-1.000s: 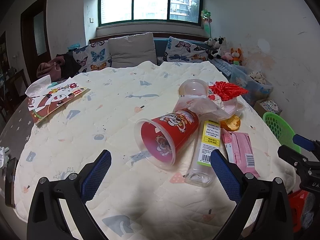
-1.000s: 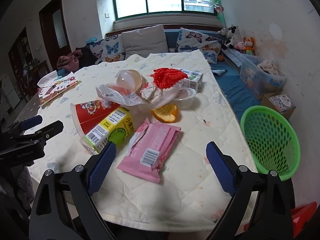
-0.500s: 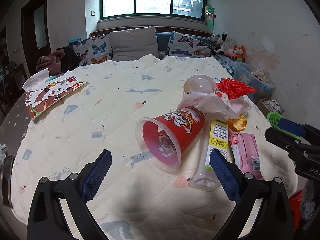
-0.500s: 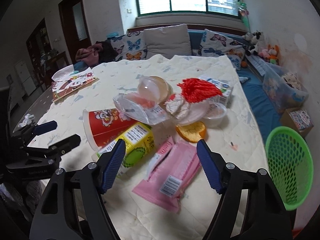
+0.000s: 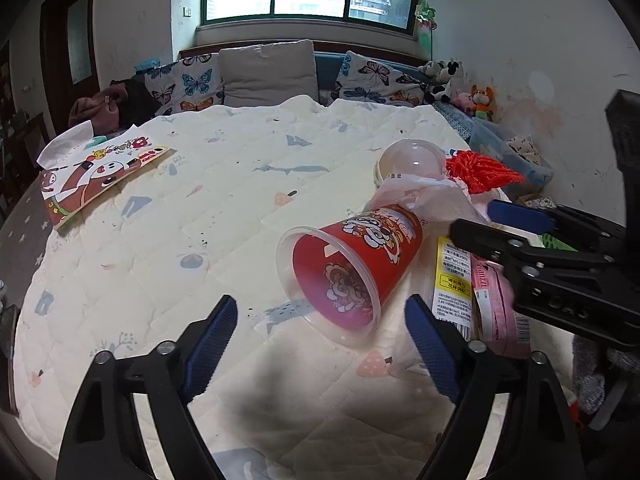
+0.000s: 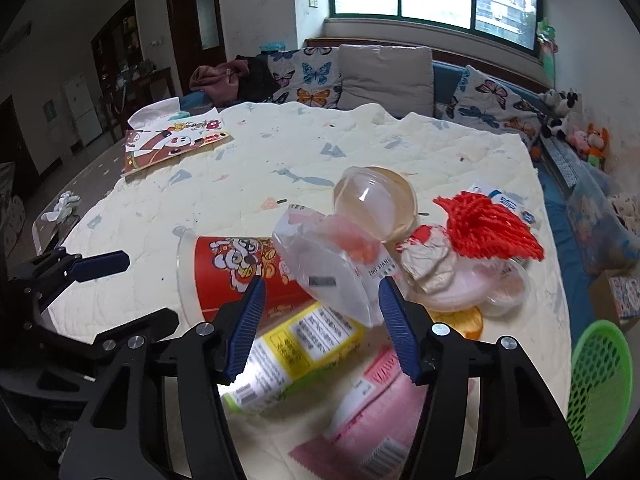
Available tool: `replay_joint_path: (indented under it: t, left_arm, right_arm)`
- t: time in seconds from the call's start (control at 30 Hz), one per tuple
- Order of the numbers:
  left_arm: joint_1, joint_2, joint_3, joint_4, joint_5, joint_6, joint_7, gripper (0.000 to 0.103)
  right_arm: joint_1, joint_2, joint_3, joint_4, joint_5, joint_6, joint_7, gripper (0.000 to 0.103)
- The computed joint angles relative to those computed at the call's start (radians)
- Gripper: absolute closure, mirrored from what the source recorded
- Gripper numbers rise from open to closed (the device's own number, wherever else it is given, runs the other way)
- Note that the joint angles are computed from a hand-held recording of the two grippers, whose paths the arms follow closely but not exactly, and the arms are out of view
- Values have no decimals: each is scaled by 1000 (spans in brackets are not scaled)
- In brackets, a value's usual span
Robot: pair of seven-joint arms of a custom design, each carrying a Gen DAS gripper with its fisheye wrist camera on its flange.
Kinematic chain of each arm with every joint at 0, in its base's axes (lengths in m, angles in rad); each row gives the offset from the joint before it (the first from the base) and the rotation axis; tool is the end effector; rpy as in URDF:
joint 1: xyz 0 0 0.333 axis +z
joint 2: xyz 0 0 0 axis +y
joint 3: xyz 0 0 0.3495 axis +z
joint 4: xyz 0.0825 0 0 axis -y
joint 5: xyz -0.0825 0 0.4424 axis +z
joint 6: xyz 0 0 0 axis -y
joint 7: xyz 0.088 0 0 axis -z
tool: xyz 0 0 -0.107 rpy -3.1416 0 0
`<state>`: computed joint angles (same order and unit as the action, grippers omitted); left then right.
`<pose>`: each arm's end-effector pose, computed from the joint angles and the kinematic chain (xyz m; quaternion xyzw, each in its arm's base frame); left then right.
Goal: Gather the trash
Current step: 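Reach the right tool toward the clear plastic bag and close on it, then lift the plastic bag with the right tool while the left tool grasps the red cup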
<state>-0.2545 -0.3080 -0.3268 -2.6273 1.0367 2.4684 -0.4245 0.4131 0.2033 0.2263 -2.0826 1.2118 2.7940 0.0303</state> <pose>0.3824 -0.2475 0.3497 -0.8210 0.4277 -0.2141 0.3116 0.5486 0.3488 0.3588 -0.8927 0.2174 -0.0756 0.3874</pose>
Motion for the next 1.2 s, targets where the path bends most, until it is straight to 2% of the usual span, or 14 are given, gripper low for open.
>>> replay_joint_path:
  t: [0.2,0.37,0.57,0.6,0.87,0.97,1.1,1.2]
  left_arm:
    - [25,17,15,-2,55,77,-26,33]
    - [53,31,27,-3,122,156,-59,39]
    - [84,50,40,1,196,232,-100,49]
    - [88,55,42,4,205,239,-101,51]
    - [110,87,59,24,287,314,-124,63]
    - [121,95,65,32,346,346,-156,71]
    - [117,104,73,39,353,362,-138,91]
    - [110,93,64,37,357,334,-131,96]
  right_arm:
    - [17,36,8,23,-60,46,46,61]
    - [5,31,26,19,-24,69,23,68]
    - [-7,-14,22,1,66,31,-18,74]
    - [-7,-23,18,-2,82,17,-22,79]
    - [4,-92,-15,-44,182,-48,-58,86]
    - [10,-117,-27,-60,223,-61,-70,88]
    - [19,-131,-40,-65,256,-53,-84,88]
    - [21,-137,-46,-68,291,-50,-104,92]
